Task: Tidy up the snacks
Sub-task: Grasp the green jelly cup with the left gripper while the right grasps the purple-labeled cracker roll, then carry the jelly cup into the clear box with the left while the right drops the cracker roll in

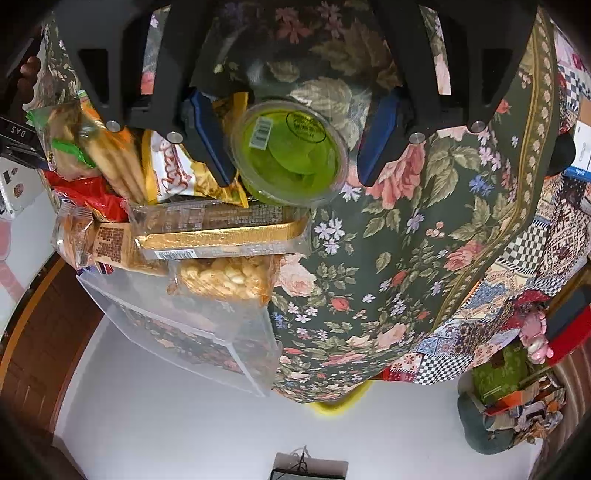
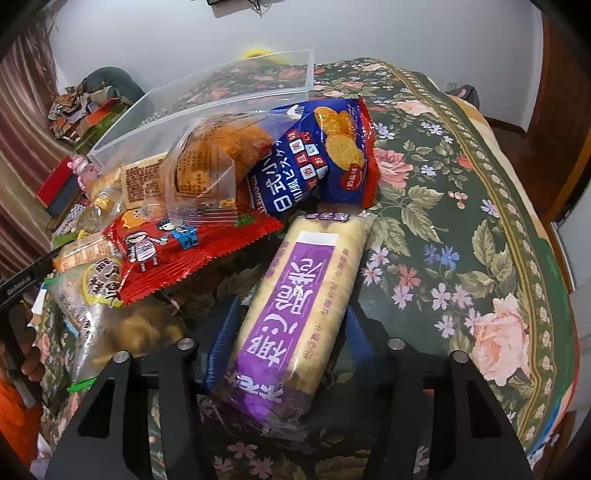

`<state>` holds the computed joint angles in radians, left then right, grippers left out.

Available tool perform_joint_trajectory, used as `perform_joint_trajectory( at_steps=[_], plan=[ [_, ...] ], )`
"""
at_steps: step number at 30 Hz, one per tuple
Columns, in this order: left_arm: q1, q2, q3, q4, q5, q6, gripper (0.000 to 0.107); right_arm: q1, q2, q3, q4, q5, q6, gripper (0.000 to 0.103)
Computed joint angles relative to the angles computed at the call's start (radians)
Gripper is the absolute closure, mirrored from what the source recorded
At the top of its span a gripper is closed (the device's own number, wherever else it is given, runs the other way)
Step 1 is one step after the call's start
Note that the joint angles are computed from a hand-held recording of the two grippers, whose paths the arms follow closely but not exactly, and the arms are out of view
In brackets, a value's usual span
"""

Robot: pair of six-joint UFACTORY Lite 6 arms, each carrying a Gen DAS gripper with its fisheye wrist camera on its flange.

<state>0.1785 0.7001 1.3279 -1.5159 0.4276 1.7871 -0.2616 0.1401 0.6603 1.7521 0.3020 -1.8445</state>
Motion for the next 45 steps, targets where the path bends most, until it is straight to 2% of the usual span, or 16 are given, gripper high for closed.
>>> perform_joint_trajectory(
  at_steps=[3,5,11,15,16,18,24,32,38,45],
  plan=[
    [-0.013,-0.003,-0.016,-0.061,-0.013,0.074,0.047,0.005,-0.014,-0.021,0.095,-0.022,-0.098,0.062],
    [-0.019,-0.023,-0.040,-0.102,-0.030,0.121,0.050,-0.014,-0.021,-0.030,0.092,-0.006,-0.101,0.062],
    [-0.006,-0.083,-0.093,-0.052,-0.028,0.097,0.050,-0.073,-0.058,-0.051,0.057,0.016,-0.092,0.064],
    [0.000,-0.165,-0.160,-0.068,-0.025,0.135,0.050,-0.105,-0.118,-0.074,0.004,0.028,-0.056,0.071],
    [0.000,-0.186,-0.174,-0.073,-0.026,0.139,0.050,-0.112,-0.126,-0.076,-0.001,0.032,-0.060,0.078],
    [-0.002,-0.228,-0.194,-0.076,-0.024,0.137,0.050,-0.127,-0.131,-0.069,-0.038,0.047,-0.033,0.082],
    [-0.018,-0.332,-0.238,-0.111,-0.017,0.153,0.050,-0.109,-0.097,-0.055,0.049,0.026,-0.121,0.082],
    [-0.064,-0.364,-0.213,-0.058,-0.029,0.070,0.050,-0.114,-0.115,-0.063,0.110,0.025,-0.173,0.082],
    [-0.098,-0.350,-0.137,0.026,-0.027,-0.055,0.050,-0.194,-0.210,-0.038,-0.101,0.070,0.026,0.082],
    [-0.144,-0.285,0.010,0.158,-0.038,-0.237,0.050,-0.161,-0.233,0.069,-0.116,0.076,0.075,0.082]
  ],
)
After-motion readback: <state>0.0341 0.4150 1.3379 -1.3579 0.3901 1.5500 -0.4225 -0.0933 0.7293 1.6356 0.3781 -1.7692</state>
